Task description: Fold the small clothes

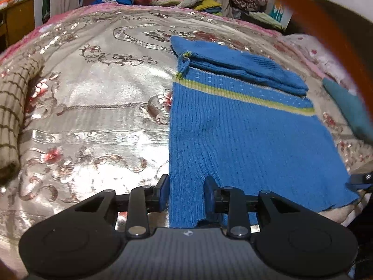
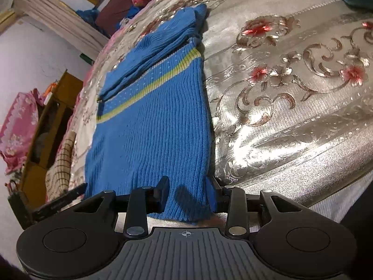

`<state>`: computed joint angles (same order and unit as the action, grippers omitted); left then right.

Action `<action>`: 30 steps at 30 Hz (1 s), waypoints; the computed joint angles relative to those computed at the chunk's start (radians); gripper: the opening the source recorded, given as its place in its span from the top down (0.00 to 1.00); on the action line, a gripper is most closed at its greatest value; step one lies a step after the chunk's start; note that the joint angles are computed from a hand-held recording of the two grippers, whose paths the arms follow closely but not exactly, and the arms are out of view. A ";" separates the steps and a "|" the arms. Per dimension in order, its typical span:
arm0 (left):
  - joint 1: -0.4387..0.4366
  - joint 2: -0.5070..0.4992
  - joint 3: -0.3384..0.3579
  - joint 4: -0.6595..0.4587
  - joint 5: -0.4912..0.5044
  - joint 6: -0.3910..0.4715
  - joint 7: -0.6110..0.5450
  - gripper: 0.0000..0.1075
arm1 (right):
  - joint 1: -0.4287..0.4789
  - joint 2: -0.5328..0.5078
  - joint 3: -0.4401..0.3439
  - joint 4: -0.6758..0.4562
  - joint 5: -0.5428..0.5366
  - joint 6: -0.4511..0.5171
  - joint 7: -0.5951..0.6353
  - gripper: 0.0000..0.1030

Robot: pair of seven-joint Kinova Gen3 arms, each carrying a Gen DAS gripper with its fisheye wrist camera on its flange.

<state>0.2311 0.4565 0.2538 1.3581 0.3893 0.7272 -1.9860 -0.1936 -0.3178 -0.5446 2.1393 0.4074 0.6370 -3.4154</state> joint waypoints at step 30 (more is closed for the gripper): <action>0.013 0.058 -0.005 -0.114 -0.013 0.092 0.061 0.87 | 0.189 -0.015 -0.071 0.080 -0.094 -0.244 0.065 0.83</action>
<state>0.2439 0.5144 0.2492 1.2439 0.3759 0.8192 -1.9249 -0.0045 -0.3323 -0.6152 2.2194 0.3129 0.3930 -3.3502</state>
